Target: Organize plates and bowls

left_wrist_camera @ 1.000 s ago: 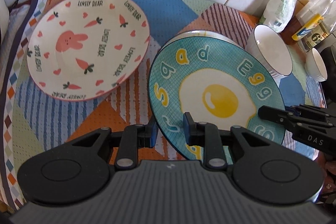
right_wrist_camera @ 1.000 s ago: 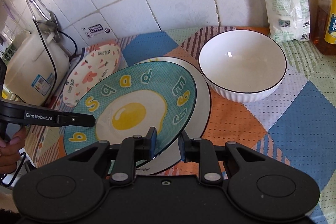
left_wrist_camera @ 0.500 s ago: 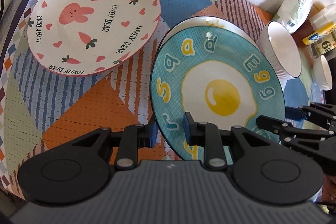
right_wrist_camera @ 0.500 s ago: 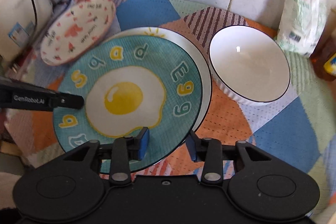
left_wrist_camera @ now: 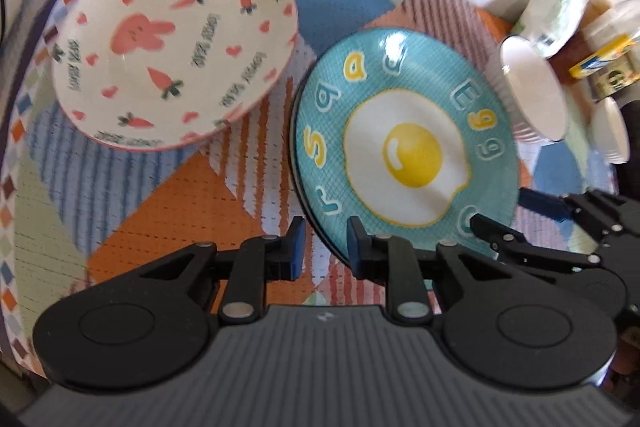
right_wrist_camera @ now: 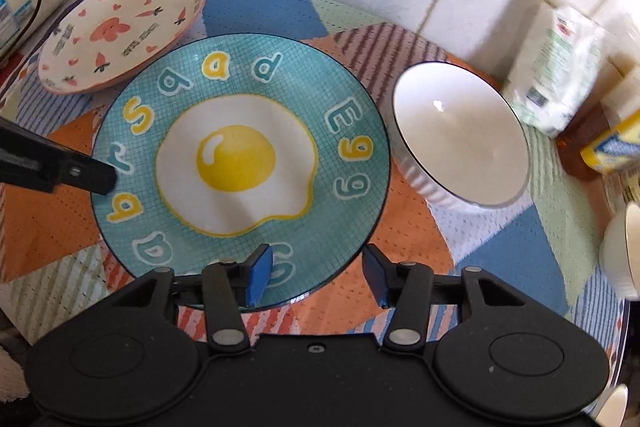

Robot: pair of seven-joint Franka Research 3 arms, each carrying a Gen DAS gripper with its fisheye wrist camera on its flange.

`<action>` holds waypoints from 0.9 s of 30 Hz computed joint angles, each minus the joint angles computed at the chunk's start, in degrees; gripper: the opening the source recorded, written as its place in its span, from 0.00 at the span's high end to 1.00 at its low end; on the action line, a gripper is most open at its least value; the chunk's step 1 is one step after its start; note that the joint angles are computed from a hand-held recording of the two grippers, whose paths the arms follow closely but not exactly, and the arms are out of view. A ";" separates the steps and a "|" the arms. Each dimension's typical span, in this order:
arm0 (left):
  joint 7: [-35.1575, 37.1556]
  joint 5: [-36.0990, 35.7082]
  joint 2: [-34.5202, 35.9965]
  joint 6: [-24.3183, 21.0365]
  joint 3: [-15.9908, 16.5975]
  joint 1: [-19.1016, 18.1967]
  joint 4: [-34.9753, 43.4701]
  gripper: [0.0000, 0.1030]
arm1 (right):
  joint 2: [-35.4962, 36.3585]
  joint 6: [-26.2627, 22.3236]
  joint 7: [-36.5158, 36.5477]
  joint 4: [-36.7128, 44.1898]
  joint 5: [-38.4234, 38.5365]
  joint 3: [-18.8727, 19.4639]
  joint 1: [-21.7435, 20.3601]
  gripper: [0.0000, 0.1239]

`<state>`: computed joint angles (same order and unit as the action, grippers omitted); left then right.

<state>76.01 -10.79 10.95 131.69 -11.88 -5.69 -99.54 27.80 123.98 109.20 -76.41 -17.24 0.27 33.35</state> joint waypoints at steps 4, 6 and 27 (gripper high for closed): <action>1.88 0.68 -3.18 -1.90 0.85 0.91 -0.86 0.80 | -3.97 4.07 7.86 -5.39 -1.60 -0.73 1.02 0.56; 3.54 0.72 -4.46 -3.21 1.31 1.36 -0.80 0.80 | -6.93 8.14 11.36 -9.48 -2.63 -0.44 1.03 0.55; 25.25 -3.08 -16.09 -2.05 8.18 5.35 -8.71 0.79 | -11.51 27.76 30.30 -14.82 -16.30 2.24 6.90 0.51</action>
<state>101.26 -13.86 -5.14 129.64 -3.70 -0.34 -108.24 16.28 151.74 139.50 -91.23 -33.54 2.51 40.25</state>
